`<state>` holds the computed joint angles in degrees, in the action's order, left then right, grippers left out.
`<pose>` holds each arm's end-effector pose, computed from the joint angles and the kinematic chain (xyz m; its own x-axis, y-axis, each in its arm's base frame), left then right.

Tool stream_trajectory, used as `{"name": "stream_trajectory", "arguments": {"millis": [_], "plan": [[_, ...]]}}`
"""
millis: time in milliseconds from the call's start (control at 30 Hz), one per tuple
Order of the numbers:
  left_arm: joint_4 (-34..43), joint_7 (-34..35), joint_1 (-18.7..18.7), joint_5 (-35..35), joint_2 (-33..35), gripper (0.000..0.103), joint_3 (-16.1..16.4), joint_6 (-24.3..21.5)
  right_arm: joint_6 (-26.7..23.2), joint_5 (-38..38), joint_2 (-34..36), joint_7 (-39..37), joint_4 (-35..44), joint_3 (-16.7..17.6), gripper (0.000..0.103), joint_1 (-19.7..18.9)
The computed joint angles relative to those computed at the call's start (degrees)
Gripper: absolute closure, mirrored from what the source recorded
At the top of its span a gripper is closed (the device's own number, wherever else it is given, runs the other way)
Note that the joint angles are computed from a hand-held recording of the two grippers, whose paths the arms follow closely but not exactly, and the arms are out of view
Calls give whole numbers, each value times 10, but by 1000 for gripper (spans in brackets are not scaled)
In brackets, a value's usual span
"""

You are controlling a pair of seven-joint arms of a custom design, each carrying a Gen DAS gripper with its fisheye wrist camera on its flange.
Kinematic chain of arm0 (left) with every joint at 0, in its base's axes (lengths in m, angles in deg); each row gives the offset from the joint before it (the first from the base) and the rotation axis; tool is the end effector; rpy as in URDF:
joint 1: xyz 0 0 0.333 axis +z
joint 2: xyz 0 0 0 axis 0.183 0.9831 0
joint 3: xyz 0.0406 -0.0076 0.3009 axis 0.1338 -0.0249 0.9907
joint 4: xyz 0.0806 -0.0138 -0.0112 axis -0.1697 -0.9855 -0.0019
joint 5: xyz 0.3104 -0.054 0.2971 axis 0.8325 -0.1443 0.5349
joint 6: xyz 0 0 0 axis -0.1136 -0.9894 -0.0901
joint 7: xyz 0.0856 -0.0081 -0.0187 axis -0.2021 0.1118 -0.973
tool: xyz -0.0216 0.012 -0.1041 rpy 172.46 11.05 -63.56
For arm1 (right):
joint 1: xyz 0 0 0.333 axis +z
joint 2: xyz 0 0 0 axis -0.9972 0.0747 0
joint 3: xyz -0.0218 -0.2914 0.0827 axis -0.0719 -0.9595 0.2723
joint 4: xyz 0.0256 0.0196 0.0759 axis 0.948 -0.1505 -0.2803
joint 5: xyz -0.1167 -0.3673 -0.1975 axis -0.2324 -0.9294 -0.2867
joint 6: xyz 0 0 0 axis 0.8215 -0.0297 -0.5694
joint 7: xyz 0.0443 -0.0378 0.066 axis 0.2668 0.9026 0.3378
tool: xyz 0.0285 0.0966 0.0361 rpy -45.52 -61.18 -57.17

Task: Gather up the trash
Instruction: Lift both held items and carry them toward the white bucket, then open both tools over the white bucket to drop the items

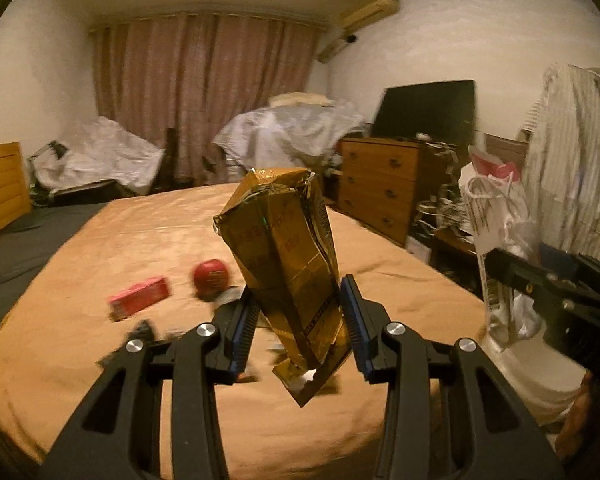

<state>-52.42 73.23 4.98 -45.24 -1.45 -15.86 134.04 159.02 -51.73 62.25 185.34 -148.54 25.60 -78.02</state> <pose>0.6472 -0.1759 0.5979 -0.3630 -0.9316 0.0180 -0.3095 0.1024 -0.9454 0.5408 0.2180 0.6193 -0.0346 -0.9988 -0.0341 -0.2953 0.0428 -0.9544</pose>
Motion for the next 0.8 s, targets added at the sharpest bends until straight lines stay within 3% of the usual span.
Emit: {"name": "stream_trajectory", "arguments": {"millis": [333, 533, 667, 733, 800], "plan": [[79, 27, -40, 10, 51, 63, -38, -68, -9, 103, -154, -106, -144, -50, 50, -64], [134, 13, -74, 49, 90, 63, -47, -128, -33, 233, -211, -259, -207, -127, 50, -62], [184, -14, -97, 82, 129, 63, -46, -202, -57, 335, -217, -379, -223, -199, 50, -42], [226, -39, -114, 113, 161, 63, -40, -256, -64, 372, -214, -410, -228, -213, 50, -41], [266, -63, -129, 141, 192, 63, -35, -304, -71, 427, -204, -462, -227, -249, 50, -27]]}}
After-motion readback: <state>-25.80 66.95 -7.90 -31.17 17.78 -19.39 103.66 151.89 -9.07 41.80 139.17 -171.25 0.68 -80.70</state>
